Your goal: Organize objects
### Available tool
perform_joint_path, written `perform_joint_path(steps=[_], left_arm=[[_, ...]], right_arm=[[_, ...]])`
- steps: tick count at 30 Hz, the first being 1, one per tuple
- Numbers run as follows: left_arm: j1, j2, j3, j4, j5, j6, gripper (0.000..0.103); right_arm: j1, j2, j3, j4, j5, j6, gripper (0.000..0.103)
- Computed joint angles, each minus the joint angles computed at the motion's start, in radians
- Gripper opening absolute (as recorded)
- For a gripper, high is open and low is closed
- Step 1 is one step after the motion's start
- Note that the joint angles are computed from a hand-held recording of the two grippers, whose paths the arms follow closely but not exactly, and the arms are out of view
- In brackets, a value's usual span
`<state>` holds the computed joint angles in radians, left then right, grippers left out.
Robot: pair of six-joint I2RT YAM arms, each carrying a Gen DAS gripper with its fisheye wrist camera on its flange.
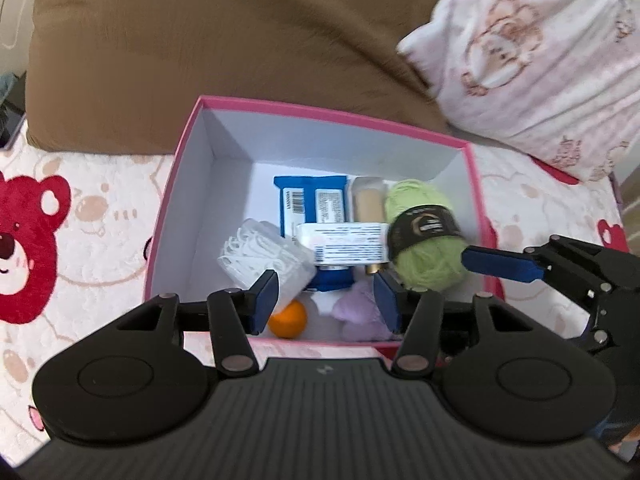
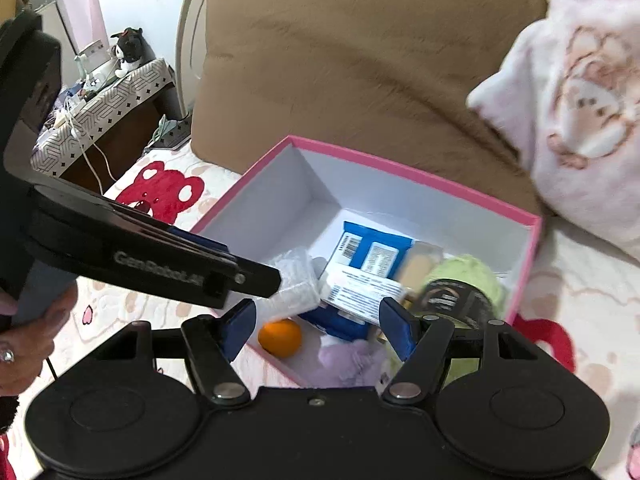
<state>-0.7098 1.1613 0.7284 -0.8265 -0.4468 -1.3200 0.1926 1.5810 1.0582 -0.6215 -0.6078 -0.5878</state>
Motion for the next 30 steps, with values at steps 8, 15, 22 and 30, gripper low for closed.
perform_joint_path(steps=[8, 15, 22, 30], left_arm=[[-0.208, 0.036, 0.216, -0.267, -0.088, -0.182, 0.056], [-0.376, 0.126, 0.385, -0.450, -0.146, -0.320, 0.059], [-0.533, 0.250, 0.529, -0.525, -0.194, -0.386, 0.063], [-0.577, 0.363, 0.611, -0.494, -0.183, -0.369, 0.066]], right_arm=[[-0.116, -0.129, 0.093, -0.266, -0.016, -0.067, 0.073], [-0.266, -0.228, 0.154, -0.458, -0.043, -0.181, 0.074], [-0.437, -0.278, 0.198, -0.618, -0.037, -0.327, 0.076], [-0.573, -0.315, 0.169, -0.659, -0.027, -0.428, 0.078]])
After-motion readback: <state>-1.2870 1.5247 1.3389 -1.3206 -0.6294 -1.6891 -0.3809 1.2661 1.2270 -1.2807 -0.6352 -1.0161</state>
